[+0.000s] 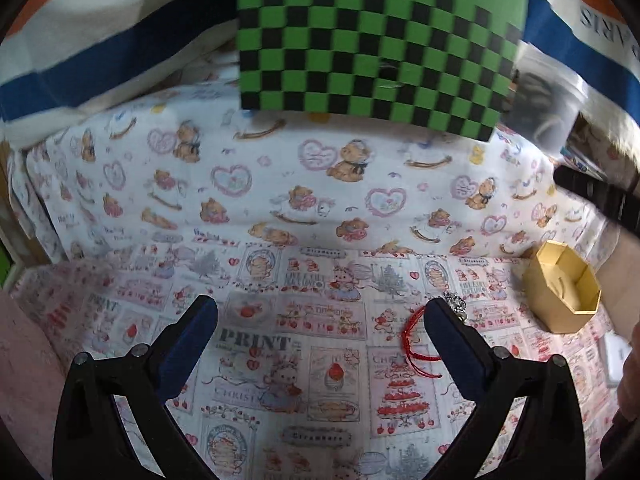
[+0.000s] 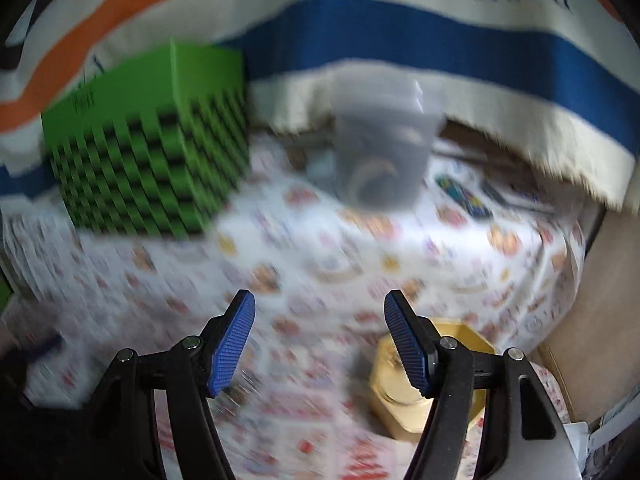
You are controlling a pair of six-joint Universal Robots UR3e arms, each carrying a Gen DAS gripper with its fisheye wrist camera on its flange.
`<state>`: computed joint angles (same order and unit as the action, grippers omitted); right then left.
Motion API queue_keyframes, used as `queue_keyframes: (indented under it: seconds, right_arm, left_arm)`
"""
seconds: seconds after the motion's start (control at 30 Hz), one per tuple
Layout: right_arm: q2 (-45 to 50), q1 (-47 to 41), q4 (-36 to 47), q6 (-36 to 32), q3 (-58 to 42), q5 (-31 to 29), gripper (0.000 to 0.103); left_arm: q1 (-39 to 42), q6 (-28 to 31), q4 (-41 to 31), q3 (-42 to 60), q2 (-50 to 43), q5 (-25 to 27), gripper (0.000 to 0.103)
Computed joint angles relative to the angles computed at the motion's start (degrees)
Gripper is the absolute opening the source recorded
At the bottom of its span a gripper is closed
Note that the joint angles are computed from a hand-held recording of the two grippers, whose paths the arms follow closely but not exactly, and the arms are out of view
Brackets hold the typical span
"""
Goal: Organize jewelry
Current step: 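Move the left gripper back over the red string bracelet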
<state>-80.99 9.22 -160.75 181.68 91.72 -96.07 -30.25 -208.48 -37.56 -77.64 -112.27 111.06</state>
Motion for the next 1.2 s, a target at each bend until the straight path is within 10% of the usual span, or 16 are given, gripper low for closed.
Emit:
queue_keyframes:
  seconds: [0.5,0.93,1.2]
  right_arm:
    - [11.71,5.31,14.72,-2.82,-29.87,-3.13,0.070]
    - [-5.30,-8.23,4.83,-1.30,6.17,15.46,0.070]
    - [-7.92,-17.86,-4.91,-0.72,19.97,22.52,0.070]
  left_arm:
    - [-0.24,1.08,-0.73,0.65,-1.18,4.32,0.102]
    - [0.01,4.16,2.58,0.25,-1.93,-4.23,0.102]
    - [1.49,12.59,-0.17,5.03,-6.42,-19.78,0.063]
